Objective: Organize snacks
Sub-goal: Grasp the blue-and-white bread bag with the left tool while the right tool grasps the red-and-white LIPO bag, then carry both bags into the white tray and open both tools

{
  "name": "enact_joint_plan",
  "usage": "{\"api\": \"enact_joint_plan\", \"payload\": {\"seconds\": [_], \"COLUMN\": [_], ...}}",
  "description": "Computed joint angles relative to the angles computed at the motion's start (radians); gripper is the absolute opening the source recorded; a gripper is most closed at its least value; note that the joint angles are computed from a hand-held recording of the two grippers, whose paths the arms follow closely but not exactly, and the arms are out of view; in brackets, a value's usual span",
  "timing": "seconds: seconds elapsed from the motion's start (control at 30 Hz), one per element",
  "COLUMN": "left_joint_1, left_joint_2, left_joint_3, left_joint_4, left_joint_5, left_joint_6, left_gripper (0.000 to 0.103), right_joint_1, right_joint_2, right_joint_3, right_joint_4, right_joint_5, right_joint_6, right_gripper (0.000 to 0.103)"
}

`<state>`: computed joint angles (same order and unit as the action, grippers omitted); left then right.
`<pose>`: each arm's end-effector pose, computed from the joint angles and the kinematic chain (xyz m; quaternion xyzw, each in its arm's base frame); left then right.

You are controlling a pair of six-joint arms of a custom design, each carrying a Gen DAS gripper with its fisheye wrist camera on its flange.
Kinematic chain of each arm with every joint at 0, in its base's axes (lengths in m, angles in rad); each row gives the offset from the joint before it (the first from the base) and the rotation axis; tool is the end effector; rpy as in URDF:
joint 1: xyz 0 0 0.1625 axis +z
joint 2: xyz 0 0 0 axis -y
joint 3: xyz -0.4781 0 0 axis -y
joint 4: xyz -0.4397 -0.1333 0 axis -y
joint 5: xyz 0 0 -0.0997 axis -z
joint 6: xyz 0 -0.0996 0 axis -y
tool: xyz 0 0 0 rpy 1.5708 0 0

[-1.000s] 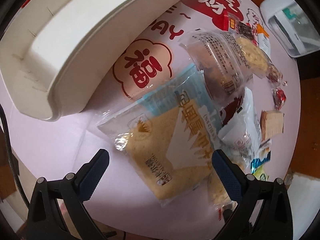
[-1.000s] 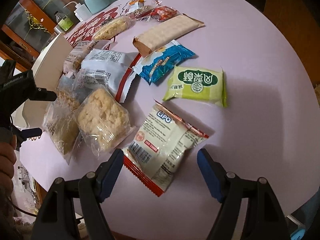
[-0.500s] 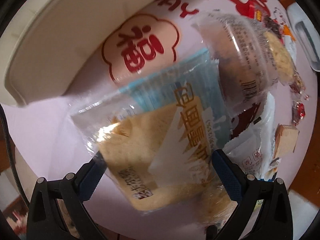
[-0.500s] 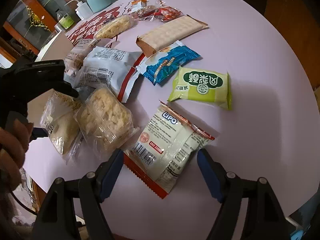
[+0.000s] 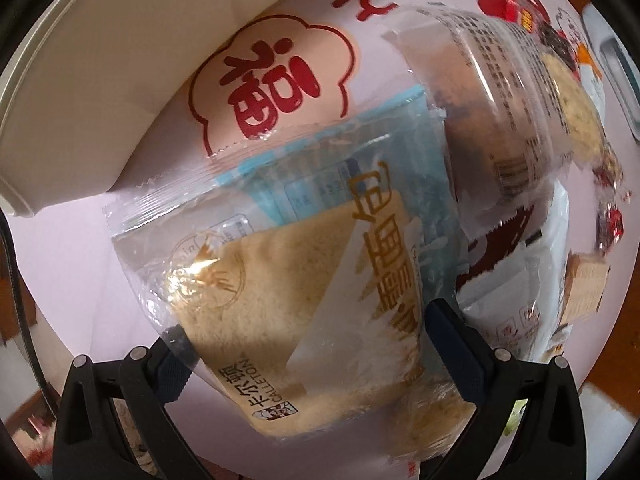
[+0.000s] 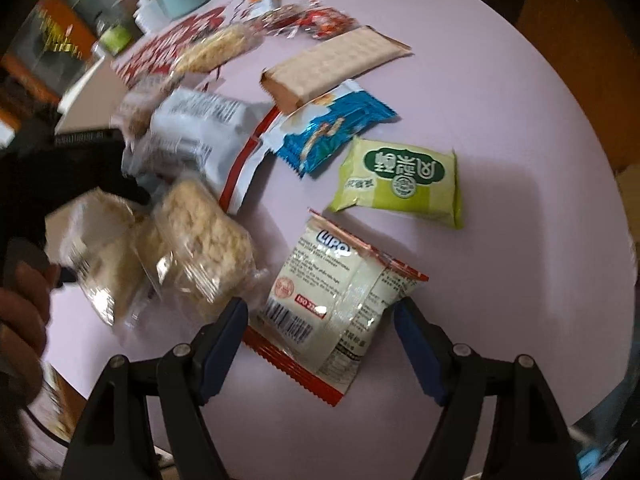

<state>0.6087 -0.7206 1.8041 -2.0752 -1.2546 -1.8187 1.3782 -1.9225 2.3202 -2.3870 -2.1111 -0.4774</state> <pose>-0.3957 -0.4760 -0.0443 -0.3522 0.8796 -0.0979 0.3045 0.0104 -0.3754 0.4035 0.0789 -0.9410 0.1032 0.3124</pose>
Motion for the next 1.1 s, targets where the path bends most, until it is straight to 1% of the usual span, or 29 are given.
{"api": "enact_joint_plan", "payload": {"seconds": [0.03,0.07,0.1,0.17,0.2,0.3,0.43,0.6,0.63,0.67,0.7,0.77,0.83,0.93,1.03,1.1], "left_joint_1": [-0.001,-0.002,-0.002,-0.008,-0.010,-0.030,-0.037,-0.050,-0.057,-0.068,-0.073,-0.096,-0.113,-0.138,-0.179,-0.206], "left_joint_2": [0.000,0.002,0.005,0.004,0.005,0.010,0.004,-0.020,-0.024,-0.032,-0.027,-0.037,-0.048,-0.065,-0.106,-0.131], "left_joint_3": [0.001,-0.003,-0.006,-0.004,-0.004,-0.023,-0.011,0.011,0.014,0.017,0.004,-0.001,0.004,0.015,0.038,0.036], "left_joint_4": [0.004,0.007,0.010,0.010,0.014,0.038,0.000,0.003,0.005,0.010,0.027,0.086,0.112,0.128,0.154,0.196], "left_joint_5": [0.002,0.005,0.007,0.009,0.012,0.038,0.047,0.038,0.040,0.049,0.058,0.078,0.098,0.108,0.126,0.170], "left_joint_6": [0.019,0.029,0.036,0.056,0.067,0.103,0.175,0.255,0.270,0.286,0.299,0.309,0.313,0.314,0.303,0.305], "left_gripper": [0.103,0.103,0.103,0.102,0.102,0.095,0.088,0.083,0.078,0.070,0.070,0.068,0.066,0.059,0.056,0.055], "right_joint_1": [0.005,0.008,0.013,0.021,0.023,0.010,-0.004,-0.011,-0.008,-0.006,-0.002,0.008,0.020,0.047,0.077,0.101], "right_joint_2": [0.001,0.002,0.005,0.013,0.016,0.012,-0.008,-0.056,-0.062,-0.068,-0.073,-0.081,-0.090,-0.101,-0.106,-0.110], "right_joint_3": [0.008,0.016,0.024,0.037,0.041,0.033,0.026,0.021,0.020,0.020,0.018,0.022,0.023,0.022,0.022,0.021], "right_joint_4": [-0.020,-0.043,-0.068,-0.120,-0.140,-0.128,-0.096,-0.075,-0.075,-0.070,-0.070,-0.079,-0.082,-0.081,-0.084,-0.077], "right_joint_5": [-0.011,-0.021,-0.033,-0.058,-0.062,-0.039,-0.015,0.024,0.028,0.037,0.045,0.050,0.059,0.070,0.086,0.095], "right_joint_6": [-0.017,-0.034,-0.052,-0.080,-0.090,-0.080,-0.077,-0.068,-0.067,-0.065,-0.064,-0.063,-0.057,-0.048,-0.046,-0.040], "right_gripper": [0.075,0.072,0.070,0.061,0.053,0.047,0.046,0.046,0.046,0.046,0.046,0.046,0.046,0.046,0.046,0.046]}}
